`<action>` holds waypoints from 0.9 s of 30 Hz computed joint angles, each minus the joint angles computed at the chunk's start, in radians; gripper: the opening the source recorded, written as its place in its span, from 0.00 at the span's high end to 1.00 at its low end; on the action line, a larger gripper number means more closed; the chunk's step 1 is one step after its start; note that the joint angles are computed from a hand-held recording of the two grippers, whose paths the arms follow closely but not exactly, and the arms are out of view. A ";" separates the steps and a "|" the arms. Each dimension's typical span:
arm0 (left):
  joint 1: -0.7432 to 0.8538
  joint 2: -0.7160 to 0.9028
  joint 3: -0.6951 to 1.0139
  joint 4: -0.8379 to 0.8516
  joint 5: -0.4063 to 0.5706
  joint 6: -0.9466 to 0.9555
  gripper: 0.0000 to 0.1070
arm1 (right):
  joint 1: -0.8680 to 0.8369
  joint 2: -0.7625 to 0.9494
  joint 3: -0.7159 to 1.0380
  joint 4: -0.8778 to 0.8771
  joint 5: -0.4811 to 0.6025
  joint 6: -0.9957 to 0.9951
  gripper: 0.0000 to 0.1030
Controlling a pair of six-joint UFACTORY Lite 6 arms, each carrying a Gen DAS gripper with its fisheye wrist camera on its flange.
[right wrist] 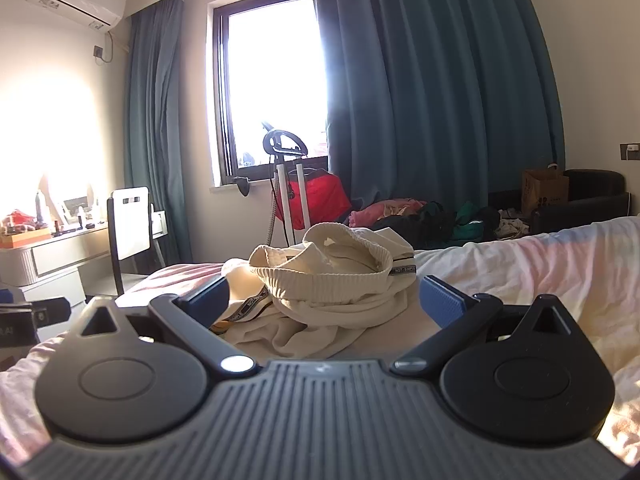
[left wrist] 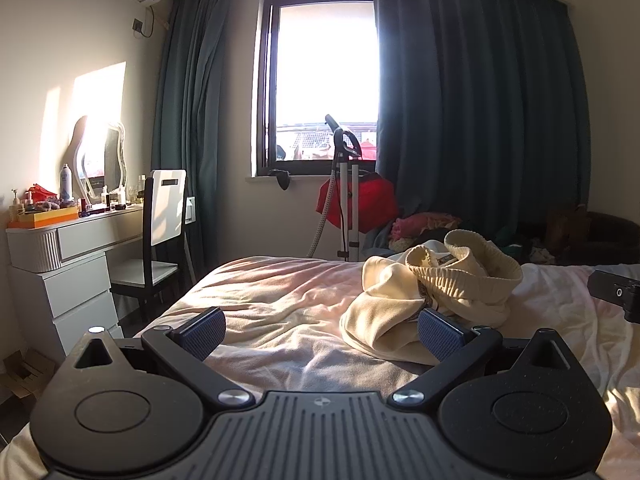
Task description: Fold clothes
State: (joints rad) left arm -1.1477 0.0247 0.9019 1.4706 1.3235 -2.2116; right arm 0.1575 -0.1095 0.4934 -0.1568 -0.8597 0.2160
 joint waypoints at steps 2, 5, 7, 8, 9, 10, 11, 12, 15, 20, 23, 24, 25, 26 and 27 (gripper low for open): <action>-0.002 0.001 0.001 0.000 0.004 0.001 0.04 | -0.004 0.002 0.001 -0.004 -0.002 0.003 0.00; -0.006 0.002 0.003 0.000 0.009 0.004 0.04 | -0.010 0.005 0.002 -0.011 -0.005 0.008 0.00; -0.008 0.003 0.004 0.000 0.013 0.005 0.04 | -0.014 0.007 0.003 -0.015 -0.007 0.011 0.00; -0.009 0.003 0.005 0.000 0.015 0.006 0.04 | -0.016 0.007 0.003 -0.017 -0.008 0.013 0.00; -0.010 0.004 0.005 0.000 0.016 0.007 0.04 | -0.018 0.008 0.003 -0.020 -0.009 0.015 0.00; -0.012 0.004 0.006 0.000 0.018 0.007 0.04 | -0.020 0.009 0.004 -0.022 -0.010 0.016 0.00; -0.013 0.005 0.007 0.000 0.020 0.008 0.04 | -0.022 0.010 0.004 -0.024 -0.011 0.018 0.00; -0.014 0.005 0.007 0.000 0.022 0.009 0.04 | -0.024 0.011 0.004 -0.026 -0.012 0.020 0.00; -0.013 0.003 0.002 0.002 0.023 0.007 0.04 | -0.027 0.012 0.004 -0.030 -0.014 0.025 0.00; -0.010 0.000 -0.008 0.004 0.022 0.003 0.04 | -0.025 0.006 -0.001 -0.026 -0.015 0.031 0.00; -0.009 0.002 -0.008 0.001 0.024 0.006 0.04 | -0.023 0.009 0.001 -0.015 -0.013 0.028 0.00; -0.009 0.001 -0.009 0.001 0.023 0.007 0.04 | -0.022 0.009 0.003 -0.011 -0.011 0.027 0.00; -0.008 -0.001 -0.010 0.000 0.023 0.008 0.04 | -0.018 0.009 0.002 -0.001 -0.010 0.020 0.00; -0.009 0.000 -0.009 -0.001 0.024 0.009 0.04 | -0.014 0.009 0.001 0.009 -0.009 0.014 0.00; -0.009 -0.002 -0.011 -0.001 0.024 0.007 0.04 | -0.010 0.008 0.000 0.019 -0.008 0.006 0.00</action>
